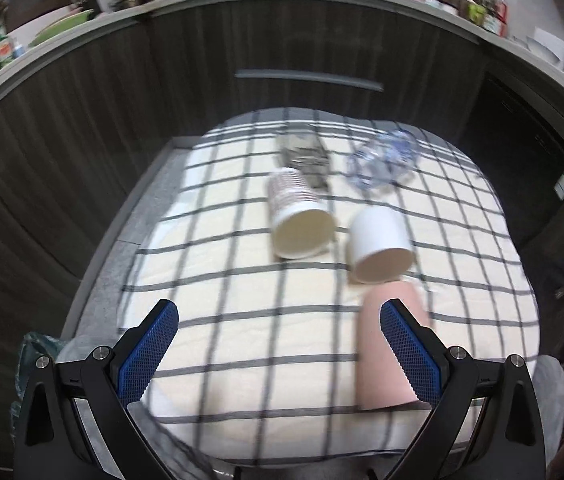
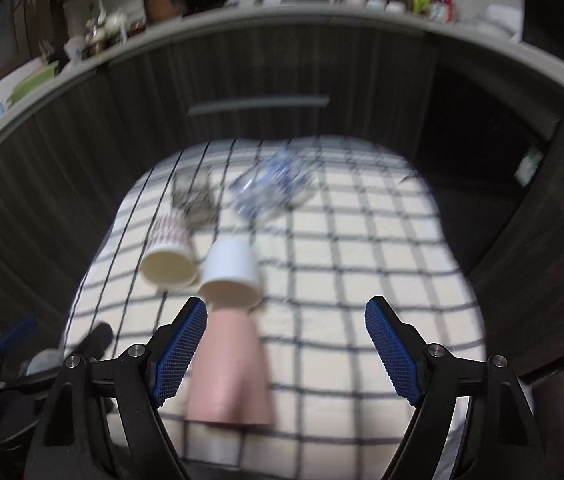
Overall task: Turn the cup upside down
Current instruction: 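Lift the pink cup with the right gripper and swing it toward the left gripper, then grasp the pink cup with the left gripper, rotating it rim-down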
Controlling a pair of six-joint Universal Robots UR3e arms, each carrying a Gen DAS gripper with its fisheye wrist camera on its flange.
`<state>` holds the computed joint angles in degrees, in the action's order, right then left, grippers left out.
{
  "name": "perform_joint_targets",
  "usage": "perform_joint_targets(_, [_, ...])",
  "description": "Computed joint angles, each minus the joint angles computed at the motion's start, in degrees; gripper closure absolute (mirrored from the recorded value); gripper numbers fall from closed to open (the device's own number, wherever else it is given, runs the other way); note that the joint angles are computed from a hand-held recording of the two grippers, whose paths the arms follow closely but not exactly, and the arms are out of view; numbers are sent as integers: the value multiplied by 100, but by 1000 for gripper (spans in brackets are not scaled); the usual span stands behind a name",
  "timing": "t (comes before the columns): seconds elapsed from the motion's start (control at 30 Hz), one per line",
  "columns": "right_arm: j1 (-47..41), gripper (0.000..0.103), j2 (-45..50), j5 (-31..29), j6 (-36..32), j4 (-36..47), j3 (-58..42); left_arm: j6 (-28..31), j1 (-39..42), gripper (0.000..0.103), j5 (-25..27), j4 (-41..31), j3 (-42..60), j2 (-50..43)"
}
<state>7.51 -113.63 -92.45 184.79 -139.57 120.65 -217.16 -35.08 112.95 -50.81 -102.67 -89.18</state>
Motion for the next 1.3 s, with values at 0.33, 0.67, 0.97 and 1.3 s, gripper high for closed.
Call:
perform_joint_targets(0.33, [-1419, 21, -662, 507, -770, -773, 616, -109, -198, 0, -472, -1434, 2628, -1934])
perform_joint_targets(0.67, [-2139, 21, 164, 972, -965, -1795, 911, -73, 195, 3, -1576, -2823, 4407, -3454])
perform_joint_targets(0.97, [-2390, 21, 1007, 1335, -903, -2431, 930, 89, 350, 17, -1973, -4103, 6006, -4545])
perform_joint_targets(1.3, [-2513, 21, 1595, 1631, -825, -2605, 842, 244, 395, 41, -2098, -4145, 6159, -4845])
